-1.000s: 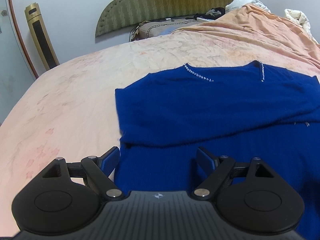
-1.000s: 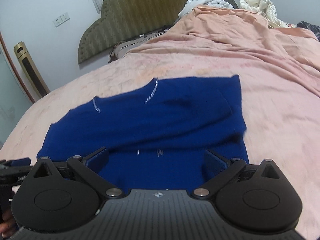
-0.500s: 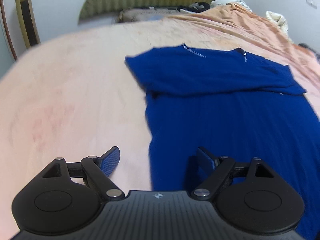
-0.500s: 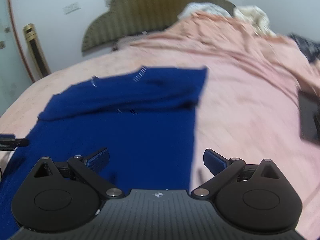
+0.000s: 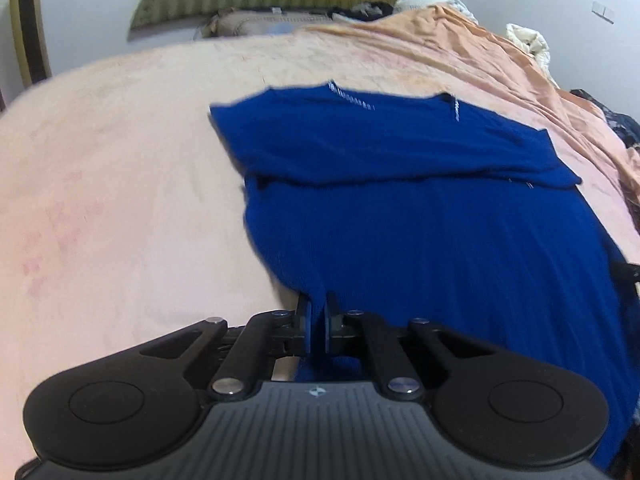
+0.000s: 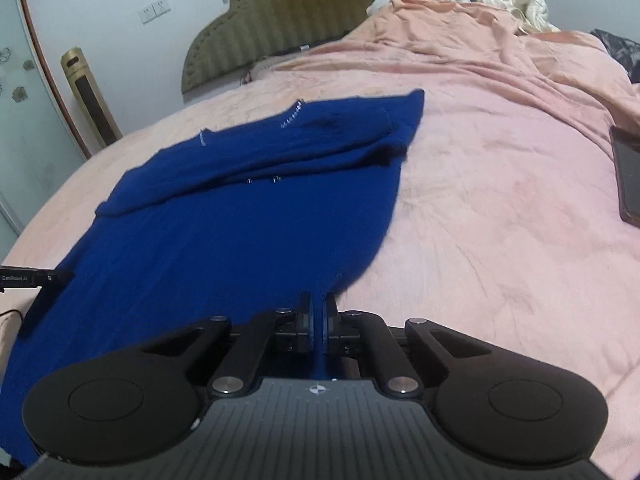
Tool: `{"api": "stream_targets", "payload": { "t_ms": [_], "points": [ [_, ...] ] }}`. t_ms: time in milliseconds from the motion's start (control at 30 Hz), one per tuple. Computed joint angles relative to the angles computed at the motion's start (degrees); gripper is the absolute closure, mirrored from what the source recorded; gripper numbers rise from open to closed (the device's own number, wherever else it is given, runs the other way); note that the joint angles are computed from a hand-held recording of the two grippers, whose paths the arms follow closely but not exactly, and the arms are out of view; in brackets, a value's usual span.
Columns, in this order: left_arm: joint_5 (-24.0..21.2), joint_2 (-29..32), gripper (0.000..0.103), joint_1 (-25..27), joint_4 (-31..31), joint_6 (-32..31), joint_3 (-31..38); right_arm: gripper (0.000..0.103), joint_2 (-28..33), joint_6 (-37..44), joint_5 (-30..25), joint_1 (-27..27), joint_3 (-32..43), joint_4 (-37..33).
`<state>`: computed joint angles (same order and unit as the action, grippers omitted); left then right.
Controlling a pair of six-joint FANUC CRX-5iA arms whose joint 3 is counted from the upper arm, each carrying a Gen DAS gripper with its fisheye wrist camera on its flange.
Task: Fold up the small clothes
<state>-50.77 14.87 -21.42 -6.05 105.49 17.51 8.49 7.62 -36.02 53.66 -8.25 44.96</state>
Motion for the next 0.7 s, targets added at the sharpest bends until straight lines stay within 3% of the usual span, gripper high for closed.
{"api": "stream_targets", "payload": {
  "t_ms": [133, 333, 533, 600, 633, 700],
  "points": [
    [1.3, 0.6, 0.097, -0.7, -3.6, 3.9, 2.2, 0.096, 0.9, -2.5, 0.8, -1.4, 0.4, 5.4],
    [-2.7, 5.4, 0.097, -2.2, -13.0, 11.4, 10.7, 0.097, 5.8, 2.0, -1.5, -3.7, 6.5, 10.0],
    [-6.9, 10.4, 0.097, -3.1, -17.7, 13.7, 17.8, 0.097, 11.4, 4.6, -5.7, -5.5, 12.3, 13.6],
    [-9.3, 11.7, 0.094, -4.2, -19.8, 13.3, 20.1, 0.096, 12.7, 5.1, -6.0, -6.0, 13.8, 12.3],
    [-10.5, 12.0, 0.094, -4.8, -21.1, 13.3, 20.8, 0.091, 13.3, 6.1, -6.6, -6.0, 14.8, 10.8],
    [-12.8, 12.1, 0.082, -6.1, -23.2, 13.3, 21.8, 0.085, 14.1, 7.1, -8.9, -5.3, 16.5, 8.7]
  ]
}}
